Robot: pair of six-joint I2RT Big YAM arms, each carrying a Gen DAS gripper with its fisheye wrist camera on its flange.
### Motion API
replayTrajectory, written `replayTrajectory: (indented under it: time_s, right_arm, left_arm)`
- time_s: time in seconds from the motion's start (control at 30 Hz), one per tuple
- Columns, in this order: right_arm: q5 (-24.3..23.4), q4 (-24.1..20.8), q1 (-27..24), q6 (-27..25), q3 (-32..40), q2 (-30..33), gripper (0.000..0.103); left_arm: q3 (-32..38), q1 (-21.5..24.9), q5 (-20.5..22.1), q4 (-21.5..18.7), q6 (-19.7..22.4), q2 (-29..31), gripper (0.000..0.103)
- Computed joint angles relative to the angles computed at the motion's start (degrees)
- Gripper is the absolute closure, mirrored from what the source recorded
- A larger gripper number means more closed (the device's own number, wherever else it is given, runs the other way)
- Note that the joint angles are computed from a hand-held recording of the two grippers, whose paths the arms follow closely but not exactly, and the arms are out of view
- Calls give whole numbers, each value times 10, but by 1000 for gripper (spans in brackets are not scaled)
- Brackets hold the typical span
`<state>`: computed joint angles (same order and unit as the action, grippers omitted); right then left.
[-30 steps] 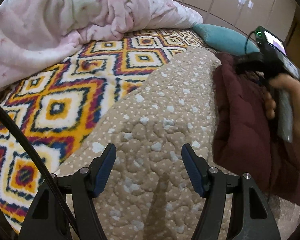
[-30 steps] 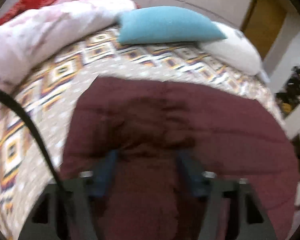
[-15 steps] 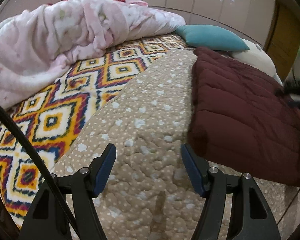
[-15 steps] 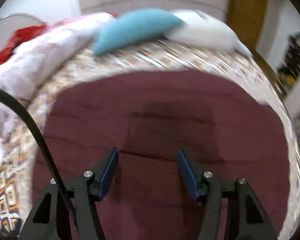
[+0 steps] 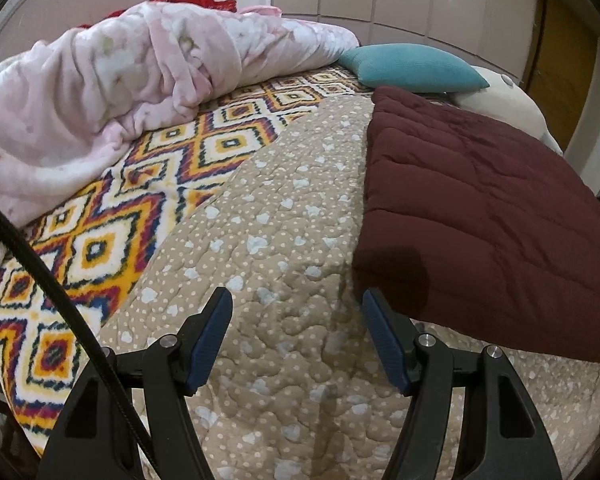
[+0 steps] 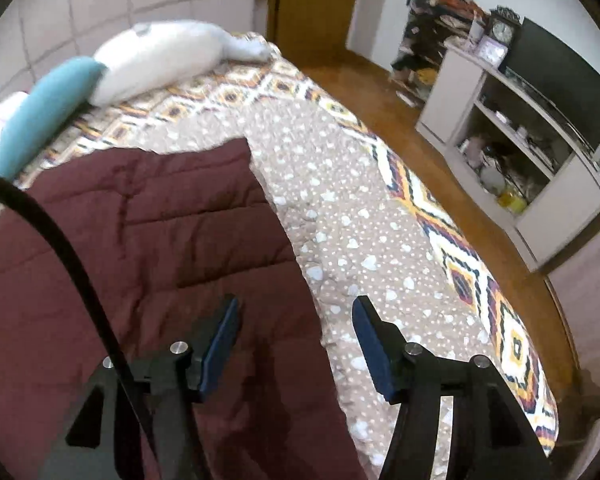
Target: Fold large clothes
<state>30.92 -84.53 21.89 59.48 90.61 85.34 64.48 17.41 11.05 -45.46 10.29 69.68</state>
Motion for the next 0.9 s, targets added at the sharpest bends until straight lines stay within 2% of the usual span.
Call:
replayTrajectory:
  time_s: [0.17,0.27,0.3,0.4,0.47,0.57,0.7,0.8,0.9]
  right_arm:
    - [-38,68,70,-1,-59,-59,40]
    - [-58,66,101,8,-85,-55,39]
    - [-54,59,107,9,-95,-50,36]
    - [-27,51,122,11,-116,-51,35]
    - [2,28,143,32,-104,-53,35]
    - [4,52,175,38,-104,-76,35]
    - [3,64,217,17,-75,-49,34]
    - [-20,76,212,14,-68,-16,33]
    - [-18,82,204,18,-69,6,32]
  left_arm:
    - [-5,-6,-11,4,6,-5,36]
    - [-4,-3,-7,2,8,-7,36]
    - [-5,-3,-7,3,8,-9,36]
    - [-9,2,-3,10,8,-17,36]
    - [-14,5,-2,18,7,-24,35]
    - [-16,8,-4,22,3,-23,33]
    - [-15,8,1,18,2,-20,33]
    - [-23,8,1,32,9,-28,33]
    - [-30,10,3,45,5,-36,33]
